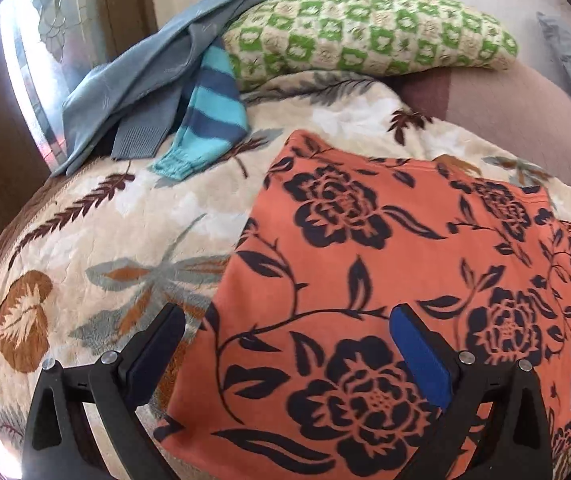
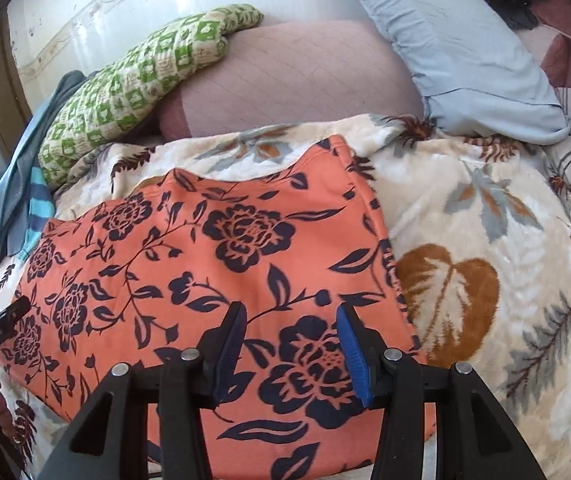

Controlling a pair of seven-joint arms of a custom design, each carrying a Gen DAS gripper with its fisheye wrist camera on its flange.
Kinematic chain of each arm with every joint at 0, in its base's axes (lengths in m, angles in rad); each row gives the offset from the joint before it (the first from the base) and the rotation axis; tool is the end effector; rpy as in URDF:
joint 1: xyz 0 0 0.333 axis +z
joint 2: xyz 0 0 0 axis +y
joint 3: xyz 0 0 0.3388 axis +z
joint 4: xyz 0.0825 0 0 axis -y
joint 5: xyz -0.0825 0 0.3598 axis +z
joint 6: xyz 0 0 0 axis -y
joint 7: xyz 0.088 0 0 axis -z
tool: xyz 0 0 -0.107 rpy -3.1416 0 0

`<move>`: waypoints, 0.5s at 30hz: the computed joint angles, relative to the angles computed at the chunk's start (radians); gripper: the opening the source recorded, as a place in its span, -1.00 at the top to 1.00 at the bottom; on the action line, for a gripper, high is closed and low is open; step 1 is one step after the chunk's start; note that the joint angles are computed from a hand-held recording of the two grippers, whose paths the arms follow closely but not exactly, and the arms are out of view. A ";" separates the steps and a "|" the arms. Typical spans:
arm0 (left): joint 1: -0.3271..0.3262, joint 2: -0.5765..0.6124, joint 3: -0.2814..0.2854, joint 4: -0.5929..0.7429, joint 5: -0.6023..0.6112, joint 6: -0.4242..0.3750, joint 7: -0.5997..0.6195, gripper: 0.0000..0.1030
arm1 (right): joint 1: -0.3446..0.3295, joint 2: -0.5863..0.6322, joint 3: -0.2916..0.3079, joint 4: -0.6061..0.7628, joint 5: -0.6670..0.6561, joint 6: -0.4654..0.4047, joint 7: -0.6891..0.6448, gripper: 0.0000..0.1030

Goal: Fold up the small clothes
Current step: 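Press both tools along the folded shirt to smooth it flat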

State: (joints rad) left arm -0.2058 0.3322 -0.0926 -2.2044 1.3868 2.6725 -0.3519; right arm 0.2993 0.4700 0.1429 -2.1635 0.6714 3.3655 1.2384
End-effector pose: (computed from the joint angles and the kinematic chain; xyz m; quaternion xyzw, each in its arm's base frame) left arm 0.5102 -0.1870 0.2709 -0.7878 0.5253 -0.1580 0.2801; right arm 0.5646 0.1849 0.2893 -0.6746 0.6564 -0.1654 0.2943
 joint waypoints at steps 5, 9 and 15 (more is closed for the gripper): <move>0.041 0.038 0.026 0.002 -0.011 0.143 -0.048 -0.99 | 0.070 0.033 -0.073 0.032 -0.008 -0.101 0.026 0.02; 0.026 0.036 0.027 0.007 -0.019 0.113 -0.013 -0.99 | 0.125 0.039 -0.123 0.030 -0.016 -0.091 0.027 0.00; -0.031 -0.025 0.017 -0.001 0.166 -0.013 -0.146 -0.99 | 0.046 0.007 -0.017 -0.014 -0.021 0.006 0.013 0.01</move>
State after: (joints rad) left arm -0.2370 0.3073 -0.0757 -2.2051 1.5532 2.6591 -0.4976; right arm 0.3453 0.4773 0.1258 -2.1771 0.6504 3.3716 1.2512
